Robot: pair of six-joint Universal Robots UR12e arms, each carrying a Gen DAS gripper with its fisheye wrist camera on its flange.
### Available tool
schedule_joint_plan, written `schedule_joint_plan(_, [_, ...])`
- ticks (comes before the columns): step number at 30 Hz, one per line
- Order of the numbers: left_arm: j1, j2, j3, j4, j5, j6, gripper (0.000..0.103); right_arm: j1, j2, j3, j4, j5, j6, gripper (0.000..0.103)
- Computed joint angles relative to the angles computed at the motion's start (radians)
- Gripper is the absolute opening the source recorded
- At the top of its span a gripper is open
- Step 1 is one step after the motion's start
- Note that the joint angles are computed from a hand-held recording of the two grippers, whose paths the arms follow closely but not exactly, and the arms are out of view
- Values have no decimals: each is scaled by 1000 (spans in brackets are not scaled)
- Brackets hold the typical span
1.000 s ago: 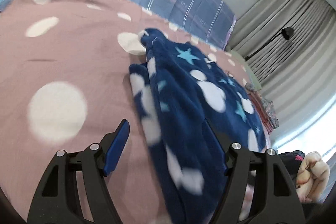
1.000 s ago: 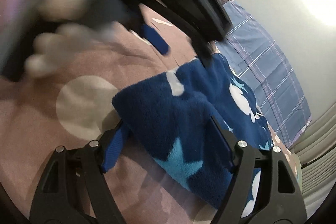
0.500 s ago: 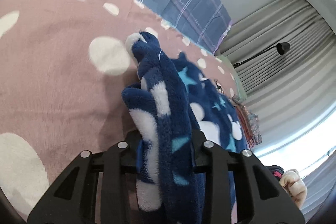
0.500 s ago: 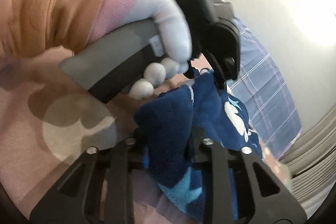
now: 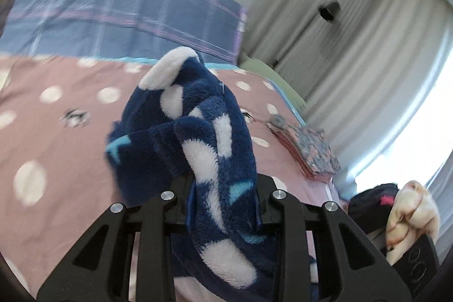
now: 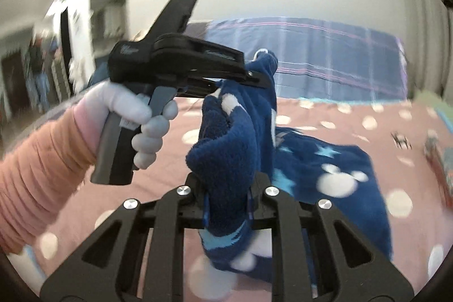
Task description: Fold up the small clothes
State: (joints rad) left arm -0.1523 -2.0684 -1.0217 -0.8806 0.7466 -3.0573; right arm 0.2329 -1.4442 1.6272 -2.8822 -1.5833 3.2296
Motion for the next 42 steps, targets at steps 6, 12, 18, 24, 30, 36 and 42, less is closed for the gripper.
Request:
schedule_joint_plan(6, [-125, -92, 168, -168, 128, 129, 31, -140, -92, 114, -23, 99, 208, 18])
schedule_joint_plan(12, [-214, -169, 235, -261, 289, 176, 42, -263, -141, 227, 44, 230, 431, 18])
schedule_joint_plan(18, [-244, -162, 187, -205, 334, 242, 57, -345, -143, 314, 22, 407, 573, 19])
schedule_joint_plan(24, [-227, -145, 196, -181, 303, 210, 57, -351, -144, 319, -12, 448, 540, 23])
schedule_joint_plan(30, [-202, -64, 92, 25, 445, 277, 58, -347, -182, 325, 16, 367, 496, 46])
schedule_joint_plan(36, [-193, -42, 40, -54, 573, 434, 45, -313, -222, 317, -42, 258, 387, 34])
schedule_joint_plan(42, [-217, -69, 27, -27, 625, 463, 44, -238, -137, 210, 105, 193, 209, 32])
